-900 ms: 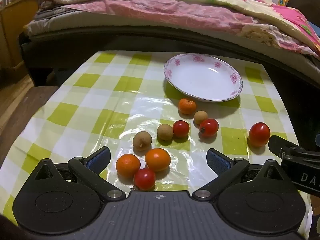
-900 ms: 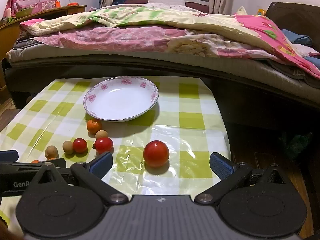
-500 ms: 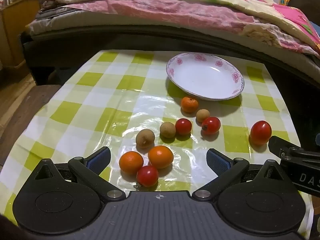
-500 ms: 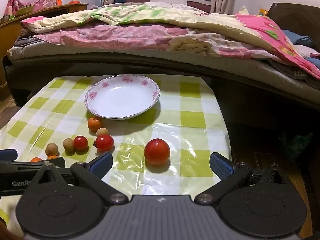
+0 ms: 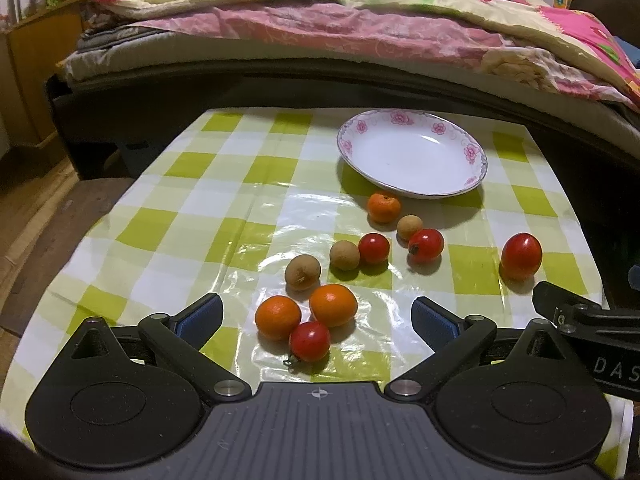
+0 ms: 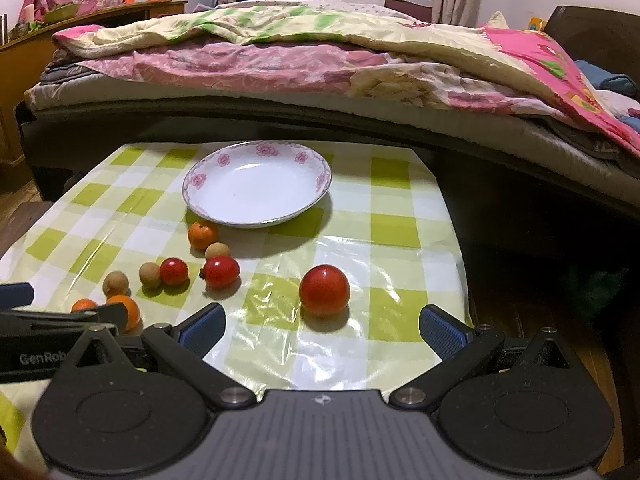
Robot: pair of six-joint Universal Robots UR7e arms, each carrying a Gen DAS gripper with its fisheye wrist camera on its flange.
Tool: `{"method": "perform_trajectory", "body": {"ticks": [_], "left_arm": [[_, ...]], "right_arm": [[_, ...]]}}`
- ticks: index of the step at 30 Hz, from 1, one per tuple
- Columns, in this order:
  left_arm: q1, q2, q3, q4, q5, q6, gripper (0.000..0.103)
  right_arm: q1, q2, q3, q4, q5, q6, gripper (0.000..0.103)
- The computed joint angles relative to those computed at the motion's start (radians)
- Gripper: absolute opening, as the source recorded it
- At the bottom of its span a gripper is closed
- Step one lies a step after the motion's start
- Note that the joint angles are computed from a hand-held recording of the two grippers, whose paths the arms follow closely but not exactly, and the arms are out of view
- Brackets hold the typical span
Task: Organize fruits
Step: 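Move left gripper to the small red tomato while right gripper approaches the large red tomato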
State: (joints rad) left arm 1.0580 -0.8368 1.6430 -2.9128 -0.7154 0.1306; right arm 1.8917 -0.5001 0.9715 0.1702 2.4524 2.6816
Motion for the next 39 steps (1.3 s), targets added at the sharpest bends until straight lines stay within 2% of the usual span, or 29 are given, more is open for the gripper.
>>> {"method": "perform_trajectory", "body": {"ticks": [15, 25, 39], "left_arm": [[0.001, -0.022, 0.037, 0.004, 0.008, 0.011, 0.101], [0.009, -0.013, 0.031, 0.014, 0.004, 0.022, 0.100], [0.025, -0.011, 0.016, 0.072, -0.007, -0.020, 0.096]], "right_arm": [[0.001, 0.009, -0.002, 0.029, 0.002, -0.001, 0.103], [-0.011, 0.036, -0.047, 0.104, -0.011, 0.035, 0.103], [-0.029, 0.092, -0.152, 0.248, -0.055, 0.092, 0.101]]}}
